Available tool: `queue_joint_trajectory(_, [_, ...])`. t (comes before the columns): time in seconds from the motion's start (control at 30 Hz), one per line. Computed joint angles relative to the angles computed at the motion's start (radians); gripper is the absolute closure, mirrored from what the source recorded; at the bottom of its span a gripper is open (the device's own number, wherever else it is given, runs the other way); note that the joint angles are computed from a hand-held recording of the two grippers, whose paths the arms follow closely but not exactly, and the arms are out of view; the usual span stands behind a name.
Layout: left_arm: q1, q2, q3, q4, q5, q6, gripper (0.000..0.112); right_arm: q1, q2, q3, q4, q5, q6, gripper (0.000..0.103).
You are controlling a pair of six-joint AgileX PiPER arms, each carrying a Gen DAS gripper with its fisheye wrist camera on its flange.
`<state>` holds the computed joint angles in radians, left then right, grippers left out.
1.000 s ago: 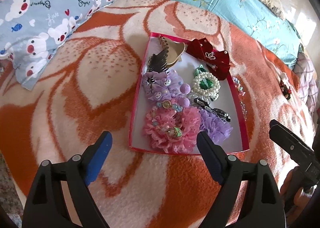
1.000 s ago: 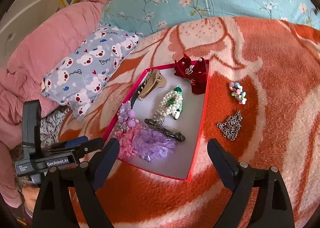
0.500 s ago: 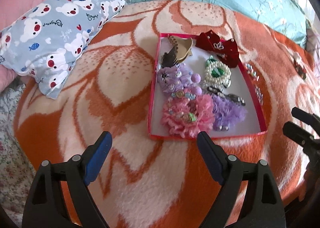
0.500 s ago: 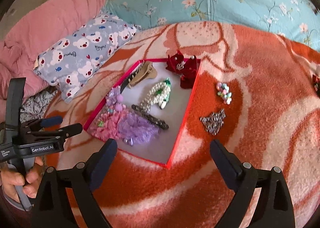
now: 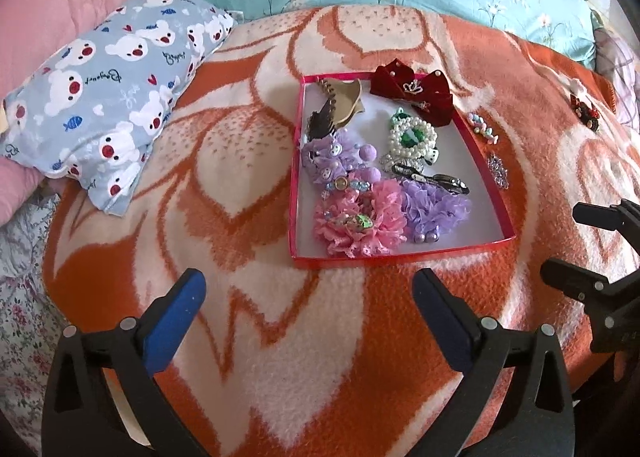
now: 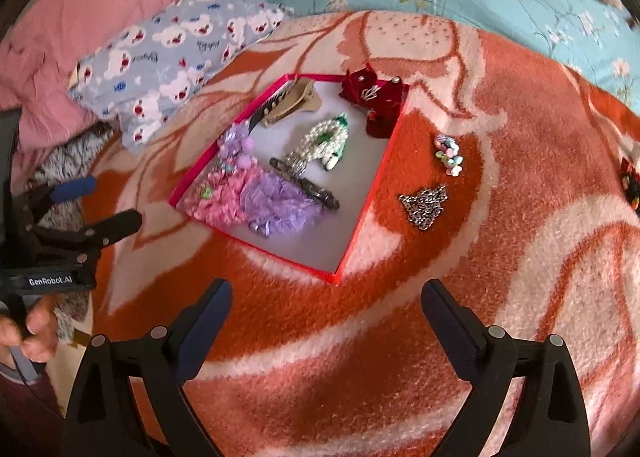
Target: Organize jewelry
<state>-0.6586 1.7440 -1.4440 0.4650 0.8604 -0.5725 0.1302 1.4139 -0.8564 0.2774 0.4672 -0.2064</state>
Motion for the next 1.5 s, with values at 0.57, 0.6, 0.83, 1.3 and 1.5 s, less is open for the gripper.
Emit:
queue_joint_trajectory(0.57, [0.044,0.069,-0.060,0.009,0.037,-0.011,0.009,0.019,0.168,-0.216,-0.057,0.089,0.034,0.007])
queue_joint_trajectory(0.6, [0.045,0.069,-0.061,0.008,0.037,-0.010,0.009,0.018,0.175,-0.220,-0.054,0.089,0.032,0.007])
queue_joint_trajectory(0.83, [0.030,0.048,-0.063,0.036,0.056,-0.041,0.009,0.001,0.154,-0.180,0.061,0.060,-0.061,0.007])
queue_joint_trajectory(1.3, [-0.004,-0.016,-0.025,0.042,0.031,-0.061,0.009,-0.006,0.056,-0.117,0.071,0.034,-0.069,0.007])
queue_joint_trajectory(1.5, [-0.011,-0.008,-0.030,0.036,0.036,-0.062,0.009,-0.005,0.067,-0.119,0.072,0.037,-0.065,0.007])
